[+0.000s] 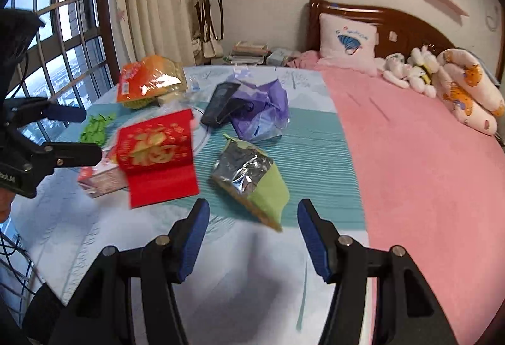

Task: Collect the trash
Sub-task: 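Raise both tools back over the table toward the red packet and foil bag, then grasp the red packet with the left tool while the right tool grasps the foil snack bag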

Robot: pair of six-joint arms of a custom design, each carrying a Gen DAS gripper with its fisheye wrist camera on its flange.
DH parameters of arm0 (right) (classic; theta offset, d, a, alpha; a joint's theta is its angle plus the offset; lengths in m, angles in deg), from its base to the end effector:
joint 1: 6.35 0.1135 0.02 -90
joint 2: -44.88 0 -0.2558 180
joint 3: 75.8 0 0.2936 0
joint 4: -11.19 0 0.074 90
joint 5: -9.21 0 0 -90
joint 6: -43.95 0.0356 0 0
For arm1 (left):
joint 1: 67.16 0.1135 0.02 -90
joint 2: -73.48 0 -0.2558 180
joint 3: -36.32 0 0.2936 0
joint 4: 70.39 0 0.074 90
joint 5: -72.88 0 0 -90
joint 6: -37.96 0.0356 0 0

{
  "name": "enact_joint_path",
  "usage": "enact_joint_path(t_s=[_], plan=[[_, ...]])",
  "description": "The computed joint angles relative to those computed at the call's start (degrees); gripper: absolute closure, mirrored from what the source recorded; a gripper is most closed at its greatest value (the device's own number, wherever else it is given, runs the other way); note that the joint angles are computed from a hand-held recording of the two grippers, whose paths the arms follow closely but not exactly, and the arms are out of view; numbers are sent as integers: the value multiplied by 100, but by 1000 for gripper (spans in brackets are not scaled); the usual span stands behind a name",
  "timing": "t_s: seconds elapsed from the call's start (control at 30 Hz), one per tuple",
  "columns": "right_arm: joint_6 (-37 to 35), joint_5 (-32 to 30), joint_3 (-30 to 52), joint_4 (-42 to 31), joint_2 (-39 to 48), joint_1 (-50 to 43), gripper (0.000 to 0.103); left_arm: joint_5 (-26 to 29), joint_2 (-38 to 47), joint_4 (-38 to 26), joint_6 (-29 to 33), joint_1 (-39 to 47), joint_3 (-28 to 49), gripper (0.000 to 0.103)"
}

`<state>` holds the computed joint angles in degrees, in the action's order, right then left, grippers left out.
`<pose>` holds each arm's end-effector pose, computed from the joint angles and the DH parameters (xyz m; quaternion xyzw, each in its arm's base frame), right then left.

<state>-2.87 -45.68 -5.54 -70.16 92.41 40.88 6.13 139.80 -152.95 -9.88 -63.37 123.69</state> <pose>0.1317 0.1122 0.3276 0.0491 0.9202 -0.0216 0.3877 0.2426 0.0020 0.3594 0.3588 0.8804 -0.0857 0.2981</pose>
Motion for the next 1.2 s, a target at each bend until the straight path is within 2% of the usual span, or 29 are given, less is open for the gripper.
enact_joint_path(t_s=[0.1,0.33,0.37,0.4,0.43,0.47,0.5,0.53,0.57,0.6,0.63,0.67,0.8,0.9,1.1,1.2], plan=[[-729,-487,-248,537,49,-586,45,-402,216,398,-206,-511,-128,11],[-1494,-659,-313,972,618,-835,45,-912,566,921,-491,-1155,-341,11],[-1507,-659,-292,970,724,-842,45,-949,578,978,-537,-1190,-371,14],[-1522,-696,-266,959,866,-877,45,-974,595,1022,-578,-1220,-393,18],[-1518,-717,-255,942,925,-900,45,-959,657,1016,-601,-1238,-383,30],[-1510,-736,-254,978,915,-915,50,-1017,625,1097,-647,-1264,-430,37],[-1498,-767,-236,996,899,-941,63,-1035,602,1173,-676,-1288,-463,41],[-1505,-843,-230,1013,895,-990,70,-1019,544,1241,-669,-1281,-506,48],[-1512,-953,-248,1044,874,-1045,75,-977,532,1228,-651,-1257,-496,56],[-1499,-1050,-282,1086,803,-1081,78,-919,529,1195,-633,-1220,-470,60],[-1473,-1070,-315,1126,739,-1076,81,-810,531,1124,-611,-1167,-423,70],[-1446,-1092,-323,1136,707,-1054,84,-732,513,1057,-591,-1120,-385,73],[-1032,-873,-295,1021,521,-613,88,-558,279,998,-452,-940,-376,80],[-527,-491,-105,740,486,-86,90,-320,87,799,-281,-686,-291,82],[806,407,648,-154,738,1178,91,283,-252,8,251,43,51,83],[1706,858,1168,-773,1044,2015,92,777,-375,-692,852,714,302,83]])
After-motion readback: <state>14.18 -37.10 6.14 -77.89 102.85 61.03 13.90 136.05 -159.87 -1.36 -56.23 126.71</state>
